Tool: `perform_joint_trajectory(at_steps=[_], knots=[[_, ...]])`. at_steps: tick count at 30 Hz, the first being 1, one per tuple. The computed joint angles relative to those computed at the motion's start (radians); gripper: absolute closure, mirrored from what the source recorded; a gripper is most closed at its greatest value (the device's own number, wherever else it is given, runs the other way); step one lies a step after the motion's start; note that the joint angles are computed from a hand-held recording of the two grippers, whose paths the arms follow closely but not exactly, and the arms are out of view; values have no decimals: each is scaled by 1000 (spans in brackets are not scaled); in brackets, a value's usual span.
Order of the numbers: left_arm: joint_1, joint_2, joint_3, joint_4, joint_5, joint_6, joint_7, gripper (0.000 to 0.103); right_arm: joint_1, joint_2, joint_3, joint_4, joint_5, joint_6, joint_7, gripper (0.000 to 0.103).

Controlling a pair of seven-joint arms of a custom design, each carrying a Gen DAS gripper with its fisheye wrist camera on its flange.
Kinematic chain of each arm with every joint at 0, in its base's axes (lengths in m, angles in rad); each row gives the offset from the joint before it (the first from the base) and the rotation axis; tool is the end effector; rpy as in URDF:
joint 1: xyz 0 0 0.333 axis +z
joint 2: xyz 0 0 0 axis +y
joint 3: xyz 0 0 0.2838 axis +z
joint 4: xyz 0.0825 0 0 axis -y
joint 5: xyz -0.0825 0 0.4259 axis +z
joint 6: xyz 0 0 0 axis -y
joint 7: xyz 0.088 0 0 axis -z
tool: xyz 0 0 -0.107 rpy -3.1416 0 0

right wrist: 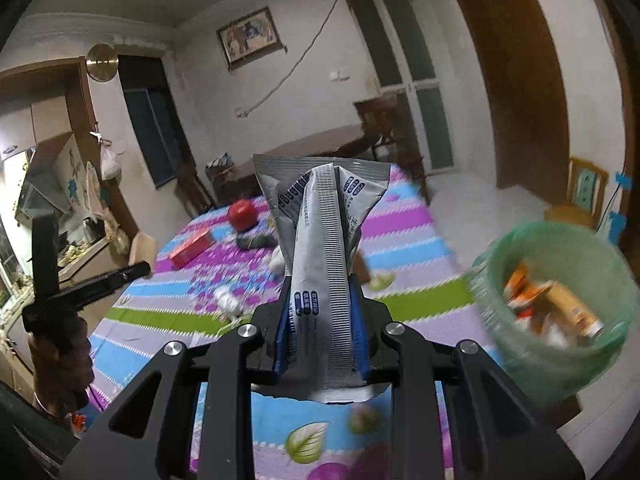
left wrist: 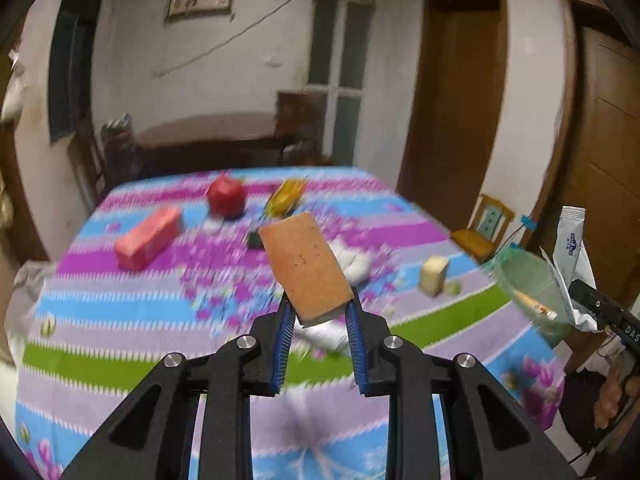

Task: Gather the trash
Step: 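Carry the white tube and orange sponge over the green basin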

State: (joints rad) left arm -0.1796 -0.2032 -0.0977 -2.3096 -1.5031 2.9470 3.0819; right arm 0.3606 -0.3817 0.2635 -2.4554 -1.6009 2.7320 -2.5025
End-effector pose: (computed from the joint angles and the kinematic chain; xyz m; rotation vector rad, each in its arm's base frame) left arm 0.5362 -0.0852 0.4235 -1.3161 1.9950 -1.1862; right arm 0.3853 0.3237 0.4188 -1.3138 1.5905 -0.7443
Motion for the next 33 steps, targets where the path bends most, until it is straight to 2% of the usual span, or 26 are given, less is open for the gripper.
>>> perform_joint_trajectory(at_steps=[7,12,17,20,23,27,30,33], knots=[[-53,-13,-33,73,-32,-34,81,76,-19,-142,18,-65,131,-77,-191,78],[-92,26,-62,151,75,-105,-36,76,-48,-242,30,-111,252,-126,-357,79],[-157,91,-120,235,127,-87,-73,76,-77,-339,24,-173,396,-158,-495,79],[-209,166,-174,305,134,-7,-49,76,-94,-406,19,-216,476,-181,-559,79],[-236,235,-213,356,237,36,-116,76,-110,-466,11,-258,557,-196,-615,79],[-275,352,-249,433,514,104,-332,76,-145,-523,10,-305,647,-216,-674,79],[-326,430,-213,489,740,104,-533,76,-172,-540,13,-330,697,-216,-698,79],[-367,502,-180,553,886,88,-668,76,-199,-543,17,-351,731,-210,-711,79]])
